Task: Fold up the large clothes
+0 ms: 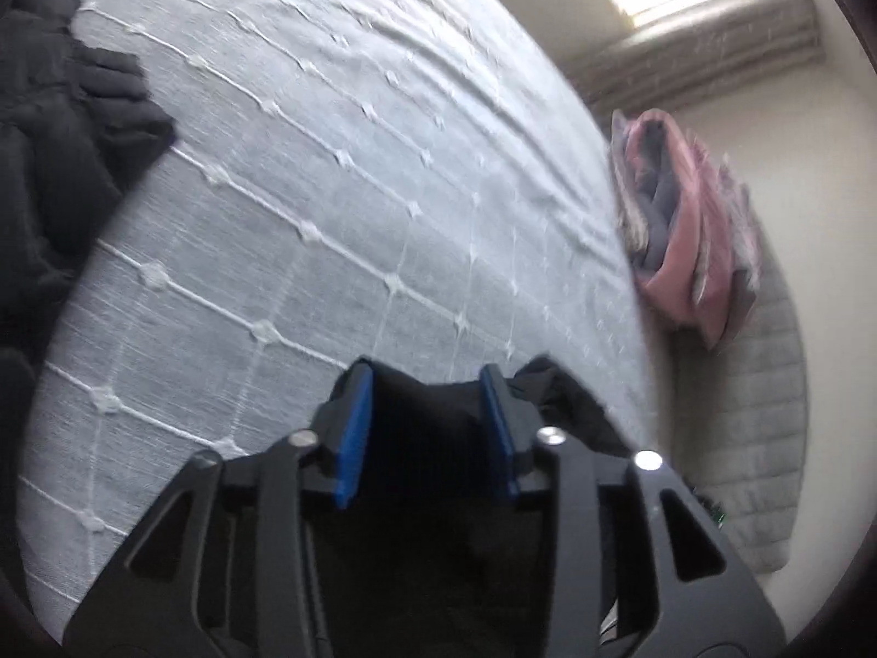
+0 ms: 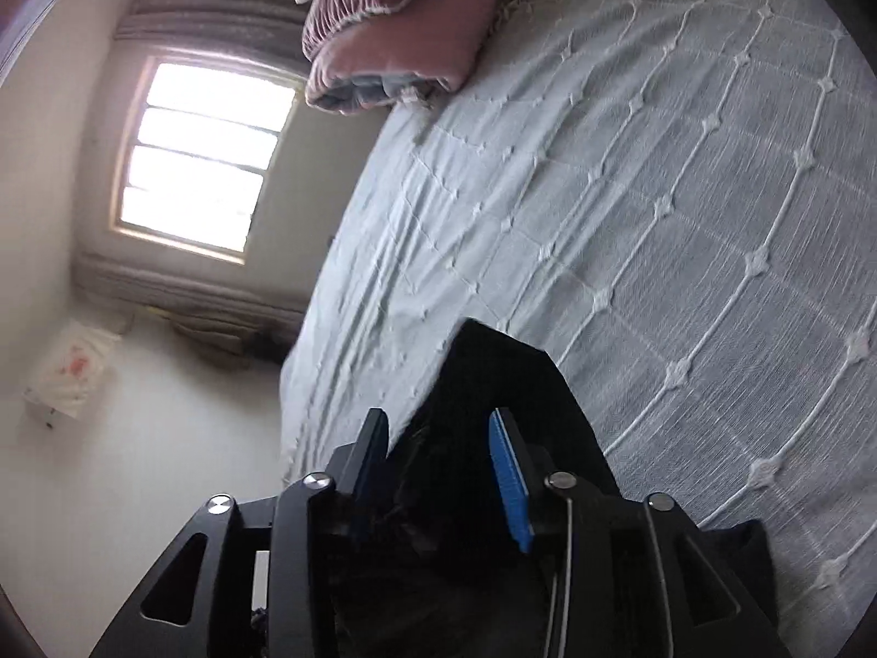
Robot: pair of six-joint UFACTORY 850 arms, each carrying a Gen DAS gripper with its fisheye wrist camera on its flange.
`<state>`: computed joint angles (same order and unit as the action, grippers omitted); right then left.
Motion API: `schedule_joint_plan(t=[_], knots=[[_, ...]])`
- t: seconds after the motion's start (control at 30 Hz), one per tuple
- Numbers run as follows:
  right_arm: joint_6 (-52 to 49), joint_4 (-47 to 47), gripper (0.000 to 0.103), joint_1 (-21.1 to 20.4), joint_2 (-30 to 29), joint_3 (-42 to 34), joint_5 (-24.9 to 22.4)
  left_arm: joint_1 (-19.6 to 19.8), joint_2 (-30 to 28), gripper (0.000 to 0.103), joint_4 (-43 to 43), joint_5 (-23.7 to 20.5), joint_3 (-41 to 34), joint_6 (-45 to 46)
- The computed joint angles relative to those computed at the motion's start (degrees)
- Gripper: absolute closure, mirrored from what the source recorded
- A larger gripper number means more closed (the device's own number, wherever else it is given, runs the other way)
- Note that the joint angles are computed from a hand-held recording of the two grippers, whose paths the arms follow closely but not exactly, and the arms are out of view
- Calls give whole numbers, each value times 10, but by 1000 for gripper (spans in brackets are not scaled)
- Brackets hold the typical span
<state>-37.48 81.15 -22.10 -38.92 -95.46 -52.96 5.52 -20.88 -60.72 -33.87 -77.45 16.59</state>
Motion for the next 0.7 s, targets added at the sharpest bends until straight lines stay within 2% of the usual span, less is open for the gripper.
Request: schedule_joint_plan(t=[0.07, 0.13, 0.2, 0.3, 0.43, 0.47, 0.5, 0.53, 0.57, 0.6, 0.63, 0.7], knots=[[-32, -4, 49, -9, 23, 17, 48, 9, 29, 33, -61, 51, 35, 22], [-47, -62, 48, -4, 34, 15, 87, 8, 33, 32, -72, 60, 40, 42], [-57, -130, 48, 9, 30, 3, 91, -2, 21, 32, -7, 33, 28, 36], [-65, -251, 48, 45, 22, -13, 93, -27, 6, 32, 89, 39, 17, -3], [-51, -404, 48, 92, 11, -22, 155, -60, -35, 32, 257, 48, -18, -122], [-26, -437, 52, 97, 4, -31, 159, -68, -41, 41, 287, 49, -23, -141], [5, -472, 57, 103, -10, -44, 155, -80, -50, 63, 341, 43, -35, -170], [12, -486, 76, 105, -23, -55, 143, -86, -57, 76, 377, 37, -43, -190], [16, -504, 92, 108, -34, -64, 136, -93, -58, 89, 410, 34, -44, -214], [13, -511, 93, 111, -35, -60, 142, -100, -53, 92, 445, 43, -37, -243], [-10, -495, 97, 111, -28, -47, 150, -102, -45, 93, 458, 56, -28, -248], [-64, -453, 98, 106, -14, -27, 148, -106, -30, 94, 478, 85, -11, -262]])
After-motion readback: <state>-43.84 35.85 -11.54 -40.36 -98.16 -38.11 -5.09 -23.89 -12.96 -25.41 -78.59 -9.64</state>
